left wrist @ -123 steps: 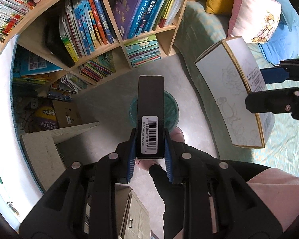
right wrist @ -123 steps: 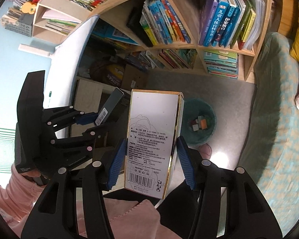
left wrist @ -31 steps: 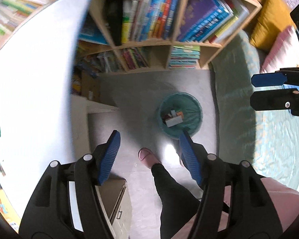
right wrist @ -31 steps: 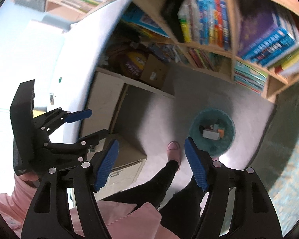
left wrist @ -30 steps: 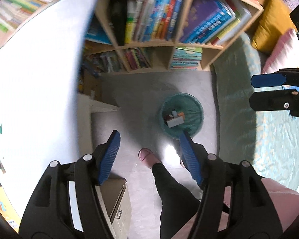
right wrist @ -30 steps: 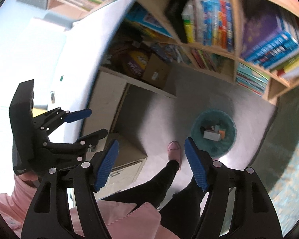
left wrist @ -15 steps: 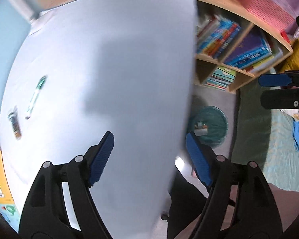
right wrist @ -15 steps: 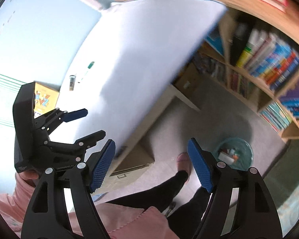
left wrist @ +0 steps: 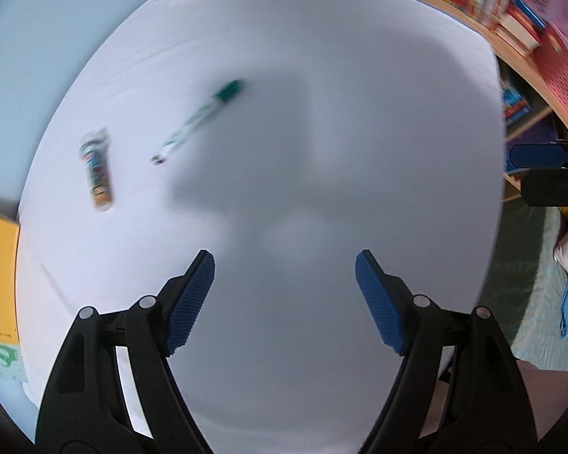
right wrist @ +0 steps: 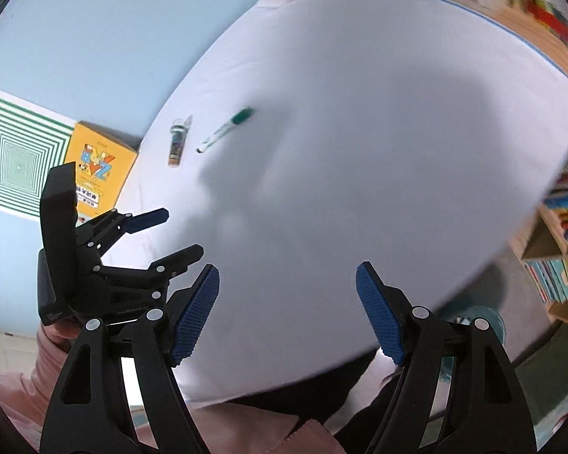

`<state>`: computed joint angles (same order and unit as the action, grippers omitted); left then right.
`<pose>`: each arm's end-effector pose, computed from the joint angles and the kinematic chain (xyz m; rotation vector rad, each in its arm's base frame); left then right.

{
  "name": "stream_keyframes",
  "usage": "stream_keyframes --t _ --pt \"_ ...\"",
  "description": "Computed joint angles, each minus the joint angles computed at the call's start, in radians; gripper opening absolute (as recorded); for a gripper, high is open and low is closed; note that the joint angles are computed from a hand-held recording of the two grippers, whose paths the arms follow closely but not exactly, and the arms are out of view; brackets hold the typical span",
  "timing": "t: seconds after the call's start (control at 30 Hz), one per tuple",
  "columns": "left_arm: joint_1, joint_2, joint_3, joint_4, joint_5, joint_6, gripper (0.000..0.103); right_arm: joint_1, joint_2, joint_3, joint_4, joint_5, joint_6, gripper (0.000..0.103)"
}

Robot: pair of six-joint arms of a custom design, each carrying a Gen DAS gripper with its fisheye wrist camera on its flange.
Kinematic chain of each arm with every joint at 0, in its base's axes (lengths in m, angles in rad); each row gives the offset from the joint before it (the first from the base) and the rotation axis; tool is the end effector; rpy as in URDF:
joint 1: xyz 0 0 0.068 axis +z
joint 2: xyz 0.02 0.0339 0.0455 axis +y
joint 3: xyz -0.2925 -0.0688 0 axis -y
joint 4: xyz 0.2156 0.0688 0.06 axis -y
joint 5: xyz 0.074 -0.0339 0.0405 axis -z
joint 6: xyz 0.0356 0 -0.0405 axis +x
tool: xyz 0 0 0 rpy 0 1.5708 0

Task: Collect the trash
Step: 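Bring both open tools back over the table toward the green marker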

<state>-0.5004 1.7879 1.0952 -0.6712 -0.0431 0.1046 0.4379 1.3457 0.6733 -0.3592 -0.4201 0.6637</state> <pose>0.2725 -0.1473 0.2004 0.8667 2.7992 0.0021 0.1890 0.1045 0.2199 0.1494 2.7605 0.9005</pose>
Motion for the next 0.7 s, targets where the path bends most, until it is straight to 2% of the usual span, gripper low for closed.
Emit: stream_keyframes --t 0.33,0.7 --pt "0.302 0.077 0.078 0.004 0.039 0.158 0.075 0.085 0.296 0.276 -0.013 0.027 0.012 0.075" --pt "0.454 0.223 0.234 0.002 0.083 0.247 0.075 0.113 0.528 0.536 -0.061 0.009 0.036 0.074"
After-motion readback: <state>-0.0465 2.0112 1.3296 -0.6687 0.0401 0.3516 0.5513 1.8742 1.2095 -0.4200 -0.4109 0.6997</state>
